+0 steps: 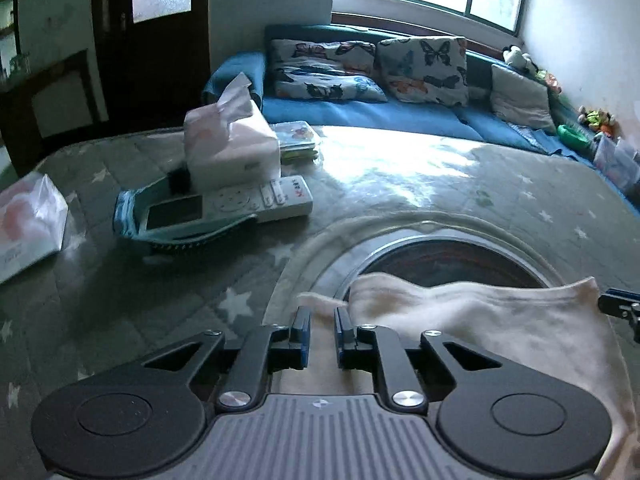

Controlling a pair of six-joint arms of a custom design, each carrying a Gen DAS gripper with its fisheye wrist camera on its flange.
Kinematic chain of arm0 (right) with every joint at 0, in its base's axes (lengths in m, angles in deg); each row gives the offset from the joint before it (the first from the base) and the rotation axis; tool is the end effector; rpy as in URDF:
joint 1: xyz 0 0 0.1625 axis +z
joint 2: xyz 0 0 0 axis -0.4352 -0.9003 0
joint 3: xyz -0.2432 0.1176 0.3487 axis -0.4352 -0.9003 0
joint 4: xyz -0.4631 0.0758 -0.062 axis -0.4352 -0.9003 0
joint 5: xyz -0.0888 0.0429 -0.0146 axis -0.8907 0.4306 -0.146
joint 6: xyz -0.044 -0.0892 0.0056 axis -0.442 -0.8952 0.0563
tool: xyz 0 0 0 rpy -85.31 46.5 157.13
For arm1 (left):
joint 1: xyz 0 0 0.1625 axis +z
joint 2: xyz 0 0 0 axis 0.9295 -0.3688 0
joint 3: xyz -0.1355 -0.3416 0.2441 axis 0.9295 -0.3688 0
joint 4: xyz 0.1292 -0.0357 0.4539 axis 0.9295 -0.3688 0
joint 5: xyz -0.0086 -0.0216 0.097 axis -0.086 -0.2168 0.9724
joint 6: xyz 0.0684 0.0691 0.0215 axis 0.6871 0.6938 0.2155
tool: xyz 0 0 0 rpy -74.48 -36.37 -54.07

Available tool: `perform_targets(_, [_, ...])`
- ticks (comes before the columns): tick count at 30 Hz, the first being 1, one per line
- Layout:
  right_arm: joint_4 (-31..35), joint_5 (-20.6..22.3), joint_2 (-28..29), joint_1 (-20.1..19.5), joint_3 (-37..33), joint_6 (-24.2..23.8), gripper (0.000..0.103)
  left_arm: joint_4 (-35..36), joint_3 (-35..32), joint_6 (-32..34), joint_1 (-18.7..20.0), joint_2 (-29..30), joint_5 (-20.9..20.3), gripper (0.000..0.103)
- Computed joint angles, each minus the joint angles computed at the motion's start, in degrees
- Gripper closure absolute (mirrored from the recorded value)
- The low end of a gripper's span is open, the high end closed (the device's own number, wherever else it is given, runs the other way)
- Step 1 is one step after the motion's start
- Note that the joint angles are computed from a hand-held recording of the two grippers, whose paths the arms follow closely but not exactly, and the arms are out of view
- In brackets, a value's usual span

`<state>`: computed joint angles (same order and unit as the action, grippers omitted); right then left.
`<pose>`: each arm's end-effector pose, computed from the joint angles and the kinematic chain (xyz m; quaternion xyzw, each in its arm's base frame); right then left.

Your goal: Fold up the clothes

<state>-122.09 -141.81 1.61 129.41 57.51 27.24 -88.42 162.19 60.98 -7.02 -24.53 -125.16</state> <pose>0.1909 -0.5393 0.1285 0.0869 -0.8272 0.3811 0.4036 -0.1608 -0.6832 0.1823 0.3120 0.8821 -0.2499 0.2492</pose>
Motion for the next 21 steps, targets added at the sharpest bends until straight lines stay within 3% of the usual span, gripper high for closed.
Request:
perform_targets(1, [0.3, 0.4, -0.3, 0.0, 0.4, 0.3, 0.087, -0.1, 0.5, 0.7, 0.0, -0.2, 0.5, 0.066])
perform_targets(2, [0.9, 1.0, -0.7, -0.1, 0.8, 0.9, 0.086, -0.2, 1.1, 1.3, -0.1, -0.5, 1.0, 0.063])
perform_targets(7, [2.9, 2.2, -0.6, -0.5, 1.0, 2.5, 0.086, -2.3, 2.7, 3.4, 0.1, -0.3, 2.8, 0.065])
perform_targets(8, [3.1, 2.2, -0.4, -0.6, 0.8, 2.5, 0.086, -3.2, 2.9, 4.3, 0.1, -0.2, 2.9, 0.068])
perform_targets(9, [3.1, 1.9, -0.1, -0.6, 0.6, 2.4, 0.086, -3.2, 3.0, 5.4, 0.1, -0.3, 2.6, 0.086])
perform_targets(10, [3.1, 1.6, 0.2, -0.6, 0.4, 2.3, 0.085, -2.2, 3.0, 5.8, 0.3, -0.5, 1.8, 0.096])
perform_targets(11, [2.9, 1.3, 0.5, -0.6, 0.2, 1.9, 0.085, -2.2, 3.2, 6.2, 0.3, -0.7, 1.6, 0.097])
perform_targets(15, [1.9, -0.1, 1.7, -0.3, -0.7, -0.3, 0.081, -11.8, 6.0, 10.7, -1.1, -0.2, 8.7, 0.101])
perform_targets(21, [0.9, -1.4, 2.4, 0.3, -1.0, -1.7, 0.070, -21.5, 8.8, 11.3, -1.7, -2.5, 19.0, 0.101])
